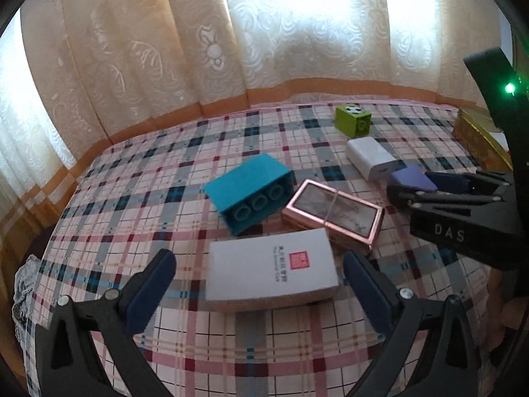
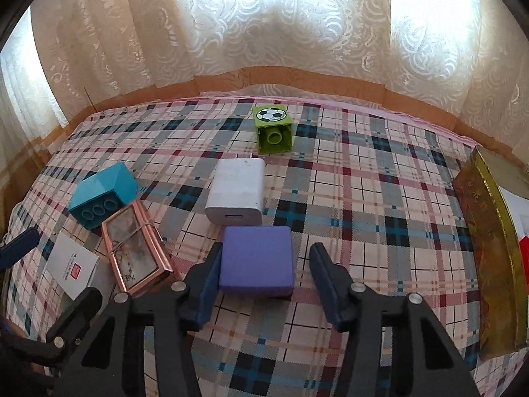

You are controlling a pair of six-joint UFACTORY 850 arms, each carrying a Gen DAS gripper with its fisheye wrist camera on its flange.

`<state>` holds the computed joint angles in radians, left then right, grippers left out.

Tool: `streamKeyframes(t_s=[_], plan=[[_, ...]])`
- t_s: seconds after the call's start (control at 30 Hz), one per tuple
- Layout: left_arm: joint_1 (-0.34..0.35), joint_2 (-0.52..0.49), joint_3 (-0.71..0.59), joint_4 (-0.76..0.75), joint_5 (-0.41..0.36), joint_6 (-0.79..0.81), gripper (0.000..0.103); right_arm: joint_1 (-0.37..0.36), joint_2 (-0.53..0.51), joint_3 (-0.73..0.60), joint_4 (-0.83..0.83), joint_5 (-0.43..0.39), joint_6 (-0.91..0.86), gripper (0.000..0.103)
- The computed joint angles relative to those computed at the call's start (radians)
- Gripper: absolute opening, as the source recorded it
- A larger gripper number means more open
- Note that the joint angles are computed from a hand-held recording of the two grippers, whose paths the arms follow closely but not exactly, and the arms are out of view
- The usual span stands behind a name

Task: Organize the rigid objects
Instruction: 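Grasp the white box with the left tool while the right tool grasps the purple block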

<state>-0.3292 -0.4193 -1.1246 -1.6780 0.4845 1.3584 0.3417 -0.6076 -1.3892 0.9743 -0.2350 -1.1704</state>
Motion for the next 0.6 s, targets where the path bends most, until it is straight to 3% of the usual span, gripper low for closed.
streamKeyframes(t_s=[0.13, 0.17, 0.27, 0.4, 0.5, 0.6], plan=[[0.008, -0.033, -0.039, -0.147, 0.023, 0.112, 0.099, 0.004, 0.006, 0.007, -0.002, 0.008, -0.003, 0.053], [0.016, -0.038, -0.046, -0.188, 0.018, 0.136, 0.081, 0.003, 0.006, 0.008, 0.007, 0.004, -0.013, 0.052], [0.038, -0.011, -0.011, -0.141, -0.051, 0.04, 0.081, 0.003, 0.004, 0.006, 0.034, -0.003, -0.034, 0.043], [0.038, 0.001, 0.005, -0.085, -0.054, -0.025, 0.081, -0.009, 0.002, 0.004, 0.105, -0.037, -0.096, 0.043], [0.036, 0.038, 0.05, 0.11, -0.035, -0.253, 0.081, -0.055, -0.007, -0.002, 0.266, -0.175, -0.225, 0.043], [0.032, 0.072, 0.091, 0.273, 0.031, -0.462, 0.081, -0.099, -0.006, 0.009, 0.39, -0.295, -0.321, 0.043]])
